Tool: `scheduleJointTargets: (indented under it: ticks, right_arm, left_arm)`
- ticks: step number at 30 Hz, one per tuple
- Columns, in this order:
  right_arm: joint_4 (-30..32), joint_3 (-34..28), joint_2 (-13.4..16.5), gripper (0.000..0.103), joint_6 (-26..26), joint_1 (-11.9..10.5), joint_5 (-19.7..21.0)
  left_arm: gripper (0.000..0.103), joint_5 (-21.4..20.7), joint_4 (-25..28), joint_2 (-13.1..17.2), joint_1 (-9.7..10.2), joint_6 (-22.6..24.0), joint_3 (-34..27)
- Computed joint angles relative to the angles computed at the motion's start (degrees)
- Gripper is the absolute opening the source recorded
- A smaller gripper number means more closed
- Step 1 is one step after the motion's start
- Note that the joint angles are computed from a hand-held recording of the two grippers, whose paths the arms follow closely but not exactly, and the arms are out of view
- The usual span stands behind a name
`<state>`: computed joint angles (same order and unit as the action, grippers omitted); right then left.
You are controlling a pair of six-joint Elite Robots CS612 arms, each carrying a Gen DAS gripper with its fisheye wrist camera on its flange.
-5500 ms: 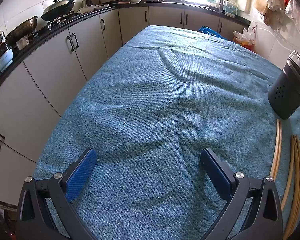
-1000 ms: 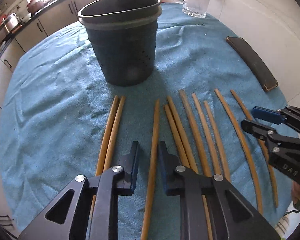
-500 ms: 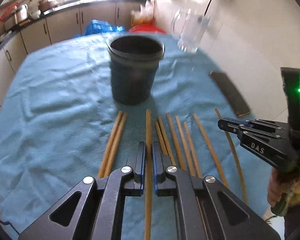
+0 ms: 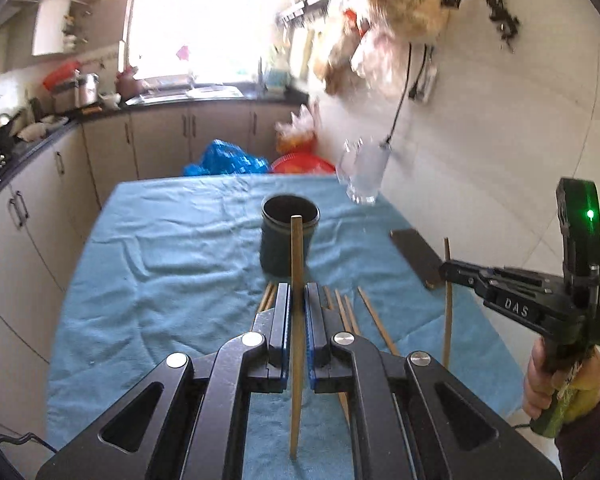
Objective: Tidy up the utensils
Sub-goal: 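Lift both chopsticks upright and carry them over the black holder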
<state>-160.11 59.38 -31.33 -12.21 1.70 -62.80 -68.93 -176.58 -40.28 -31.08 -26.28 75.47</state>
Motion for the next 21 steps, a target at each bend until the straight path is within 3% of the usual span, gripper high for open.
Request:
scheduleJointTargets:
  ticks: [5, 10, 13, 21]
  right_arm:
    - [-2.7, 2.5, -1.5, 0.006, -0.3, -0.2, 2.6]
    - [-4.7, 1.8, -1.7, 0.006, 0.8, -0.2, 5.0]
    - [-5.3, -0.6, -0.9, 0.006, 2.4, -0.1, 6.2]
    - [-7.1, -11.3, 3.3, 0.007, 7.7, 1.0, 6.3]
  left_arm:
    - [0.006, 1.1, -4.2, -1.0, -0.34, -0.8, 1.7]
    - [0.006, -1.1, -5.6, -1.1, 0.49, 0.0, 0.3]
    - [0.006, -3.0, -4.6, -0.4, 1.45, 0.3, -2.3]
    - [0.006, -2.9, -0.7, 2.5, 3.43, 0.7, -10.4]
